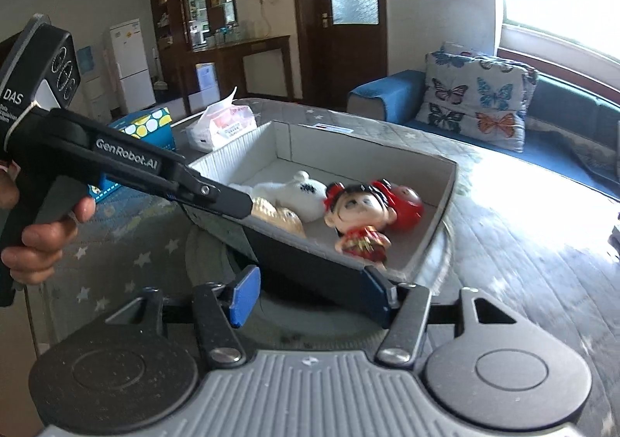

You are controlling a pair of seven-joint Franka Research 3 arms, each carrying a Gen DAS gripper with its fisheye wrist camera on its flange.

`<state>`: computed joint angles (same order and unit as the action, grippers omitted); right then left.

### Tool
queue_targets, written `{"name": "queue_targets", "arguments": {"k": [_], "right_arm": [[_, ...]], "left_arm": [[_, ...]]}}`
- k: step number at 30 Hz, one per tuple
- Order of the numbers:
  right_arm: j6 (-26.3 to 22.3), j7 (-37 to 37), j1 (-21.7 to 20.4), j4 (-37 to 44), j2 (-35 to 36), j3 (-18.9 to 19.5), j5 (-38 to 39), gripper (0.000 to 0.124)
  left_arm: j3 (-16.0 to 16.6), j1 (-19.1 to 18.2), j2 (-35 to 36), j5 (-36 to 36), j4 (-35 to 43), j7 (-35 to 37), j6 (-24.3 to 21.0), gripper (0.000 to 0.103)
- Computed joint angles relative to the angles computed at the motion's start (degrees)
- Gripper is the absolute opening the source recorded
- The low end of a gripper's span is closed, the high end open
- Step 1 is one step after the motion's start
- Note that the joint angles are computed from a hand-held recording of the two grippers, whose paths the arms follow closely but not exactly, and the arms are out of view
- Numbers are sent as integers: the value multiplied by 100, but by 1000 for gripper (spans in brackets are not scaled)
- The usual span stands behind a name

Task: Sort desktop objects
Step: 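Lower the peanut toy into the box and open the left gripper, then move the left gripper back to the green alien toy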

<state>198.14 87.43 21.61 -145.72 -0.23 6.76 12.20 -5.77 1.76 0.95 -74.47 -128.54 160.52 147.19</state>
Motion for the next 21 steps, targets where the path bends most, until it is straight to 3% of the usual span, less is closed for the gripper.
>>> {"name": "queue_targets", "arguments": {"k": [10, 14, 21], "right_arm": [[677, -1522, 156, -1022, -649, 651, 2713, 67], [907, -1625, 244, -1349, -844, 732, 3259, 69], [1293, -1423, 341, -1766, -992, 663, 3564, 77]], "left_arm": [[-71, -334, -365, -214, -606, 303, -169, 39], [-123, -493, -378, -134, -717, 261, -211, 39], [-221, -732, -355, -155, -754, 279, -317, 39]]}}
